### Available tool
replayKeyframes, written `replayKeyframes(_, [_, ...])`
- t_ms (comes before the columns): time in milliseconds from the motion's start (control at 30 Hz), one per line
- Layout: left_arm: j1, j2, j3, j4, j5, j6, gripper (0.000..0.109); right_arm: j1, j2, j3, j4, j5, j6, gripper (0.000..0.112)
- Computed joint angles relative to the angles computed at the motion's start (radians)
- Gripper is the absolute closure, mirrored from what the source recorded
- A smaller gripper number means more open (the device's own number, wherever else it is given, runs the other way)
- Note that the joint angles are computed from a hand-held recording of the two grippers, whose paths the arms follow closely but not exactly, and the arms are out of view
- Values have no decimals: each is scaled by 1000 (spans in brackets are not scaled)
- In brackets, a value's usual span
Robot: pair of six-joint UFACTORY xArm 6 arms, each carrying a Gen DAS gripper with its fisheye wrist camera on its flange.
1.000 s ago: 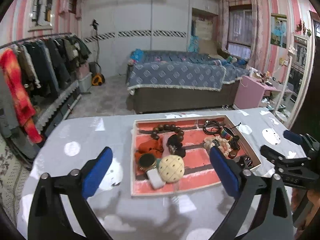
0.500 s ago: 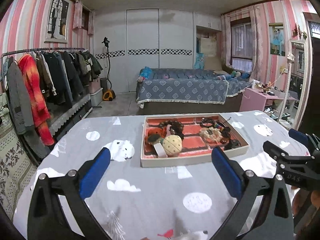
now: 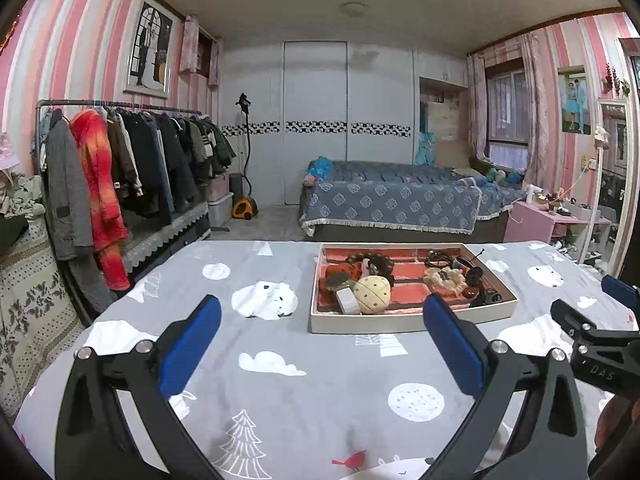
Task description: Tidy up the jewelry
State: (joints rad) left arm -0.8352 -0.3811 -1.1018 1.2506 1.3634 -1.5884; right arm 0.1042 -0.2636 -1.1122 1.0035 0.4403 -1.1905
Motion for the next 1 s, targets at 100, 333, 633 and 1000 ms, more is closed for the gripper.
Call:
replayKeyframes(100, [-6,7,-2,2,5,10,10,-12,-1,-5,24,15,2,13])
replayKeyframes(333, [-19,21,-6,9,0,29,10,-19,7,-8,27,9,19,13])
replayKeyframes(633, [-12,13,0,-8,-14,25,10,-9,-6,11,47,-8,-12,13])
replayKeyframes(1000, [-7,19,-8,-18,-3,25,10,-9,-7,14,49,-17,-16,13])
